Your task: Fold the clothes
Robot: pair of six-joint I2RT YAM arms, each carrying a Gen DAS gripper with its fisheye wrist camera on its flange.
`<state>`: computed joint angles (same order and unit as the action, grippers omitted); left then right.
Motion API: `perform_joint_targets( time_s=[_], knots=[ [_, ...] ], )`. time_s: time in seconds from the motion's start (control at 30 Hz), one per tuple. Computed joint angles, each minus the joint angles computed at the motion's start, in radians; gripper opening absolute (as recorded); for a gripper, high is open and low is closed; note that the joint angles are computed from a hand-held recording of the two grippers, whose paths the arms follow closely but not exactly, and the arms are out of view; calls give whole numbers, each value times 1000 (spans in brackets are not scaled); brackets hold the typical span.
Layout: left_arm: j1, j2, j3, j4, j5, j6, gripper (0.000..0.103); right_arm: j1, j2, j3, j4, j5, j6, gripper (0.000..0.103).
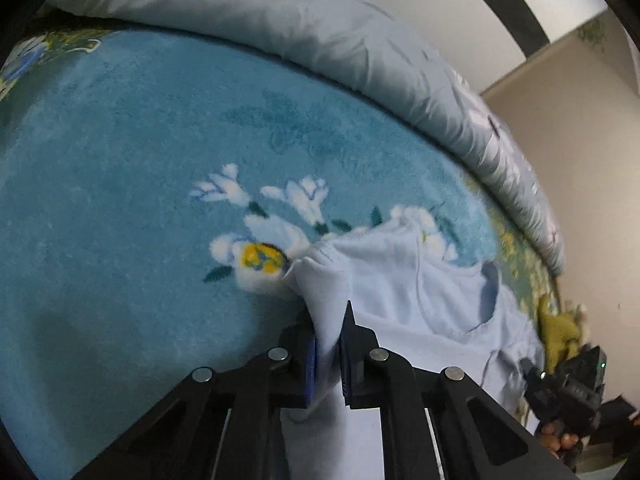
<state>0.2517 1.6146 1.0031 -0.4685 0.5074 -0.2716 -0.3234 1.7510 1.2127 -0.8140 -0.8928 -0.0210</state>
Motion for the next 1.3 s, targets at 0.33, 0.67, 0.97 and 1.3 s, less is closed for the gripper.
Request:
perform_joint_targets(
  time_s=[0.33,0.67,0.97,1.3],
  knots=[
    [79,18,10,8,32,40,9,-68,-40,59,-149,228,-409,2],
    [115,10,-6,-49,65,25,33,-28,-137,-35,-53,310,-394,10],
    [106,-530,-207,-255,-151,149,55,-457,-339,-63,-309,259,-849,35],
    [56,-1231,-437,-621,19,33,65,-839,-314,-137,-371,288,-1204,44]
  ],
)
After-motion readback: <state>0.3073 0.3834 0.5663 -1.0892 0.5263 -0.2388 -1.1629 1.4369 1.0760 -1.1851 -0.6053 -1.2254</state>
